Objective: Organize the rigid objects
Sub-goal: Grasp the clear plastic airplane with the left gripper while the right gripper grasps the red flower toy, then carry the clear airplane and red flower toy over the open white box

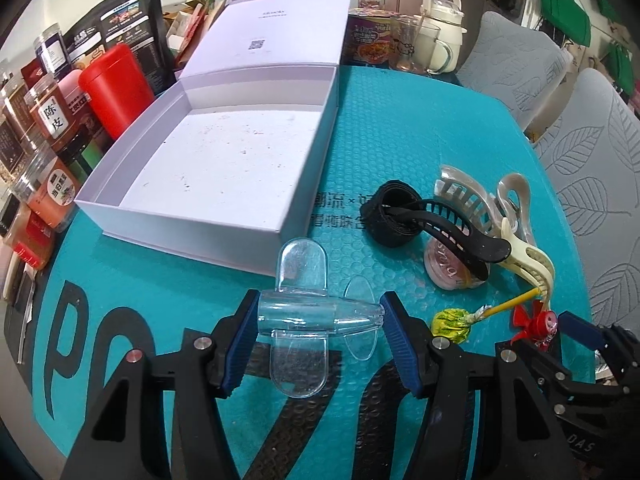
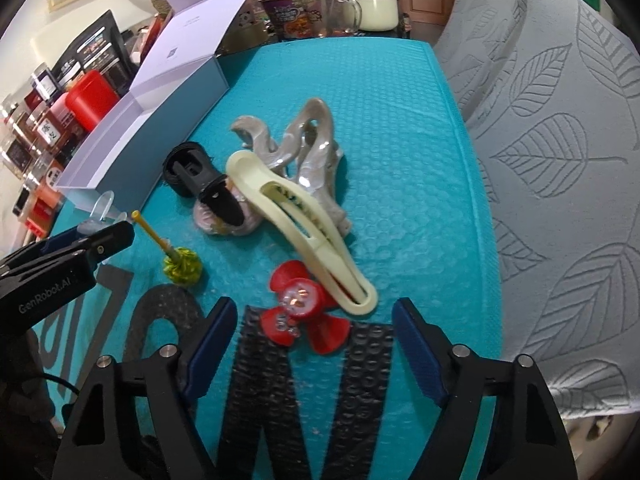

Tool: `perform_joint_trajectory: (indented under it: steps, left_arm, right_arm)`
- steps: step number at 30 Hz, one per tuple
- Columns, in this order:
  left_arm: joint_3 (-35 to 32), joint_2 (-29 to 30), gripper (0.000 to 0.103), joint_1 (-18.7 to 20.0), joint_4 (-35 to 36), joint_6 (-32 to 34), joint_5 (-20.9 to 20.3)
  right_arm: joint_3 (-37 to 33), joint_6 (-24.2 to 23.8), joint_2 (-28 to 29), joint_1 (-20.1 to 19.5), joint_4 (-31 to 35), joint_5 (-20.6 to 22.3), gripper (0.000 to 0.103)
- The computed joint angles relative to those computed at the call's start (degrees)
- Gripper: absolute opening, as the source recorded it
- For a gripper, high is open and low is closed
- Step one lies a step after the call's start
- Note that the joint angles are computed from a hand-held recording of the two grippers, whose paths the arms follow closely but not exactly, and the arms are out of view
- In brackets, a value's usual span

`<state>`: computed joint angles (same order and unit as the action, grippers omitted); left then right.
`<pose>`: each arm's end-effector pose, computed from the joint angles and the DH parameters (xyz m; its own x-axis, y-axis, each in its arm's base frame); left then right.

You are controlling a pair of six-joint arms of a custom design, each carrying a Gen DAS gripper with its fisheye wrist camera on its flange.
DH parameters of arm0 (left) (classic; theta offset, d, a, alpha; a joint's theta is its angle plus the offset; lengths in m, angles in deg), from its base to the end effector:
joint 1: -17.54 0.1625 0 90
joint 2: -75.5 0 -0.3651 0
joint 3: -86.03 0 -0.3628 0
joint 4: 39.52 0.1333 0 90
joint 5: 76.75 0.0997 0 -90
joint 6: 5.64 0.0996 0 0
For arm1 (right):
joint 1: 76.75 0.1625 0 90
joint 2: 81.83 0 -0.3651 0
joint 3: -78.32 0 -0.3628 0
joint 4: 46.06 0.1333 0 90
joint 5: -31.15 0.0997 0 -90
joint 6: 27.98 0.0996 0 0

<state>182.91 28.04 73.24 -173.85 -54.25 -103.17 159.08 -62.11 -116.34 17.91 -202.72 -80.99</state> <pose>-0.1420 -0.6031 0.1030 -0.6345 -0.4081 -0.6564 0.1290 0.7814 -0.6106 0.1505 -0.6673 0.0556 -0.7303 -0.4780 0.4880 -0.5870 0.8045 -0.0905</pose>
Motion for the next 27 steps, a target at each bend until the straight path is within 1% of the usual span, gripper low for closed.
perform_joint_trajectory:
  steps: [2,3,4,6,7,8,10,13,17,22,27]
  left_arm:
    - [0.6,-0.6,0.06,0.0,-0.1,-0.4,0.1]
    - [0.9,-0.8,0.06,-0.1,0.0,-0.7,0.2]
    - [1.3,-1.1,0.06,-0.2,0.2,-1.1,0.3]
    - [2.1,-1.7,0.06,-0.4,0.7,-2.0,0.3]
    - [2.4,-2.0,0.06,-0.5,1.0,-2.4,0.3]
    - [2.7,-2.4,0.06,-0.6,1.3,-2.9,0.2]
    - [3.4,-2.9,0.06,-0.7,1.1,-3.2,0.0]
    - [4.3,-3.7,0.06,-0.9,1.0,-3.5,-0.2]
    - [5.5,-4.8,0.06,-1.3,0.3,-3.1,-0.3]
    - [7.1,-6.3,0.06,-2.0,0.2,-2.6,-0.5]
    - [8.6,-7.9,0.06,-2.8,0.5,-2.0,-1.4]
  right_arm:
    - [0.8,-0.8,0.5,0.3,-2.3,-0.4,0.074]
    - [1.1,-1.5,0.9,0.5,-3.7,-0.9,0.074]
    - [1.5,-2.9,1.6,0.8,-6.0,-2.1,0.072]
    - [2.3,-5.1,2.7,1.4,-10.8,-4.3,0.063]
    - [2.8,-6.3,3.4,1.6,-13.7,-5.4,0.057]
    - [3.3,-6.7,3.4,1.6,-15.1,-5.4,0.052]
    - [3.9,-6.3,3.0,1.5,-15.1,-5.0,0.047]
    - [4.8,-5.9,2.5,1.5,-15.1,-5.0,0.047]
    - [5.9,-3.7,1.0,1.2,-13.4,-4.3,0.047]
    - [9.1,-3.4,-1.6,1.0,-12.8,-3.9,0.047]
    - [11.5,-3.7,-3.0,1.8,-13.7,-4.3,0.047]
